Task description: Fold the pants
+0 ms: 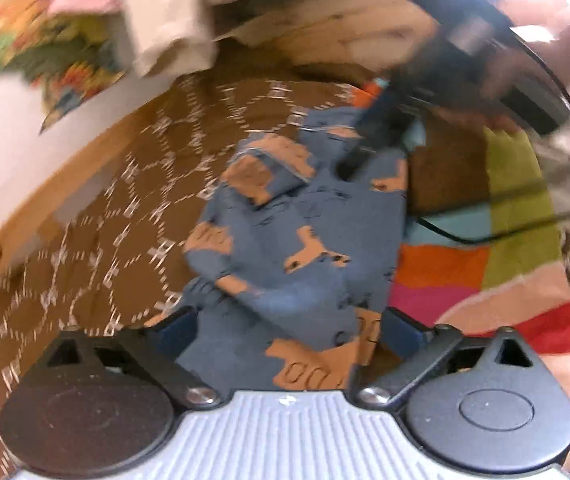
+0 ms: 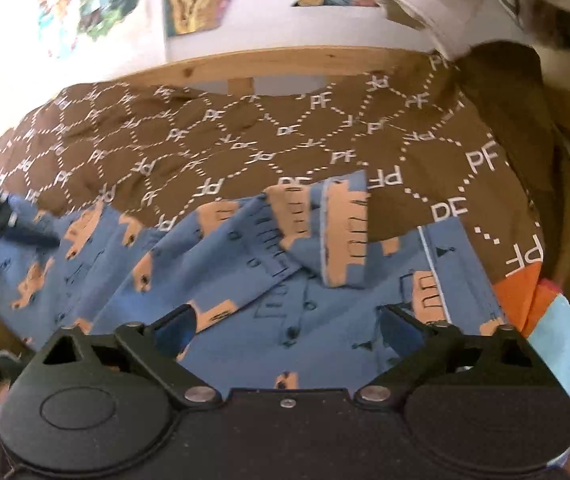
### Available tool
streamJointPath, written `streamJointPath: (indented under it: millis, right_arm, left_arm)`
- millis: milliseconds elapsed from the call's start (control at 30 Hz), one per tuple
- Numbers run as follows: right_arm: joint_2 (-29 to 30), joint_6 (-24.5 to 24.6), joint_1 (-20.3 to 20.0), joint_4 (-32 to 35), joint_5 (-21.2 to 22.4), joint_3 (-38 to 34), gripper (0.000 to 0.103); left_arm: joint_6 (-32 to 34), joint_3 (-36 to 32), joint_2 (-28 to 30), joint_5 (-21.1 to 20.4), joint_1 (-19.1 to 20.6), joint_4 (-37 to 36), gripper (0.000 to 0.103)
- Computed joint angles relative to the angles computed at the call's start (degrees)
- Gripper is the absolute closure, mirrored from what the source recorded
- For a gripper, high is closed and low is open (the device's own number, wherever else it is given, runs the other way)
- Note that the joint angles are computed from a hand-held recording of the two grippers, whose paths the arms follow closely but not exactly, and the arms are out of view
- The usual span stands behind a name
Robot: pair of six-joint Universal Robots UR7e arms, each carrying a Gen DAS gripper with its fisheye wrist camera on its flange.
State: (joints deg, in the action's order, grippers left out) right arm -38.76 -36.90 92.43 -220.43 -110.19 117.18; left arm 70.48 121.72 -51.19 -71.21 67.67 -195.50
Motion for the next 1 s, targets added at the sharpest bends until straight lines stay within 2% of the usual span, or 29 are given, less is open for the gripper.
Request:
streamJointPath:
  millis: [67, 167, 200, 233, 333, 467, 533, 600, 667, 700, 767, 800, 900, 967, 1000]
  right_arm:
    - [0.02, 0.2, -0.68, 1.12, 0.36, -1.07, 0.019]
    - [0.23, -0.71, -1.18, 2.7, 0.42, -2.92, 0.023]
    - [0.34, -1.1, -1.28, 3.12, 0.5, -3.65, 0.024]
    - [0.35, -1.36, -1.51, 3.66, 0.68, -4.31, 0.026]
    - [0.74, -2.04, -1.86, 5.52, 0.45, -6.66, 0.034]
    - [0.79, -2.08, -2.12, 9.23, -0.04, -9.09, 0.044]
    - [0.65, -1.62, -2.33, 10.94, -0.29, -9.84, 0.047]
    - [0.15, -0.22, -2.78, 12.86, 0.15, -10.03, 0.056]
    - [-0.3, 0.99, -3.16, 13.56, 0.78, -9.82, 0.069]
    - [-0.58, 1.72, -3.32, 14.04, 0.91, -9.71, 0.071]
    - [-0.92, 2.38, -3.5, 13.9, 1.15, -9.41, 0.082]
    - [-1.09, 2.63, -3.51, 13.92, 1.07, -9.3, 0.092]
    - [-1.64, 3.33, -3.62, 13.25, 1.76, -8.61, 0.094]
    - [-1.86, 3.2, -3.52, 13.18, 1.77, -8.43, 0.094]
    - [-1.89, 2.8, -3.45, 13.02, 1.65, -8.34, 0.094]
  left_arm:
    - [1.11, 0.41, 1.22, 1.22, -0.58, -1.49, 0.017]
    - [0.32, 0.8, 1.64, 2.1, -1.1, -1.88, 0.025]
    - [0.65, 1.04, 1.98, 2.43, -1.28, -2.86, 0.031]
    - [0.92, 1.03, 2.25, 2.8, -1.31, -3.27, 0.042]
    - [-0.13, 0.52, 2.54, 5.61, -1.78, -1.51, 0.065]
    - [-2.93, -0.08, 2.3, 7.12, -2.01, 0.96, 0.08]
    - [-3.95, -0.27, 2.14, 7.39, -2.16, 1.68, 0.091]
    - [-5.29, -0.51, 1.84, 7.86, -2.27, 3.14, 0.096]
    - [-6.27, -0.53, 1.5, 8.04, -2.22, 3.8, 0.098]
    - [-6.6, -0.59, 1.43, 8.15, -2.19, 3.99, 0.098]
    - [-6.74, -0.57, 1.33, 8.23, -2.12, 4.03, 0.098]
    - [-6.57, -0.5, 1.27, 8.25, -2.08, 4.04, 0.099]
    - [-6.84, -0.32, 0.67, 7.82, -2.07, 5.43, 0.098]
    - [-7.01, -0.23, 0.05, 7.42, -2.1, 7.29, 0.091]
    - [-7.17, -0.02, -0.29, 6.99, -2.04, 7.76, 0.076]
